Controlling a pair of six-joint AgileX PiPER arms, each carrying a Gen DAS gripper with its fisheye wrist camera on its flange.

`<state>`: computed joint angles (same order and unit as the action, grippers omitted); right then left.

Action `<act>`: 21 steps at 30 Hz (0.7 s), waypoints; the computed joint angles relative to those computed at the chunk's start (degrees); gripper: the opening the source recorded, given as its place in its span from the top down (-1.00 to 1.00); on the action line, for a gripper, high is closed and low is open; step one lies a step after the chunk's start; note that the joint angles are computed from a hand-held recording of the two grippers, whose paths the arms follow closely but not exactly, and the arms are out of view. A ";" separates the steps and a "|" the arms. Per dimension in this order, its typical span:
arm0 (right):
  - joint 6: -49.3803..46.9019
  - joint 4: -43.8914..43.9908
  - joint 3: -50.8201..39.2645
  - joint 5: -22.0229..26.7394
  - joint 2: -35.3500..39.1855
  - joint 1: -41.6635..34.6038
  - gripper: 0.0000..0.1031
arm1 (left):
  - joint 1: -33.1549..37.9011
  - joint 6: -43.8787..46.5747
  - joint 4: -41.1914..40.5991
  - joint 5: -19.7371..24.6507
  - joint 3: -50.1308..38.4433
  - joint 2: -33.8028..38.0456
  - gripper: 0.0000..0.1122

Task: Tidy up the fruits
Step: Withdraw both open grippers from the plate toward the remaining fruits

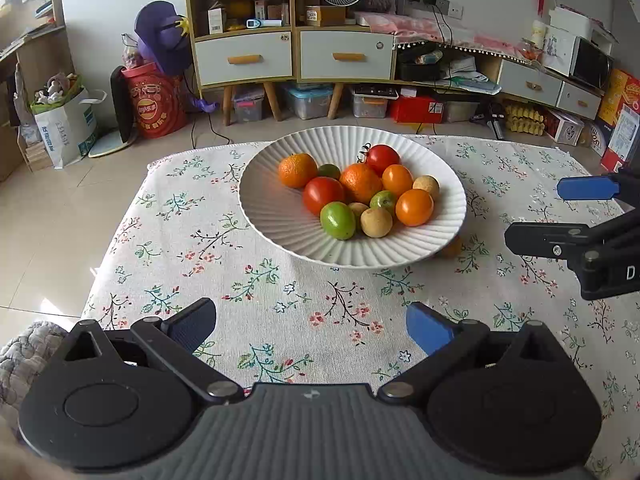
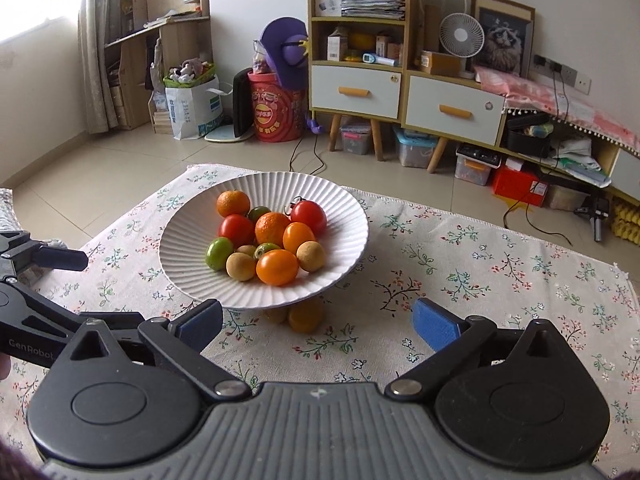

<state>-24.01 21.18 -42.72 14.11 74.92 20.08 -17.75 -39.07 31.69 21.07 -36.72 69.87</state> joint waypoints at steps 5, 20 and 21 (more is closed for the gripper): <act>-13.39 11.69 1.23 -0.13 0.65 -0.78 -0.98 | -1.97 -8.04 7.79 -2.17 2.94 0.11 -0.74; -36.70 30.61 1.87 -4.07 7.00 -3.04 -0.66 | -8.48 -49.81 48.26 -5.84 7.94 5.41 -0.74; -39.70 32.98 1.51 -3.74 7.70 -3.26 -0.57 | -8.95 -54.74 53.08 -5.41 8.16 5.90 -0.74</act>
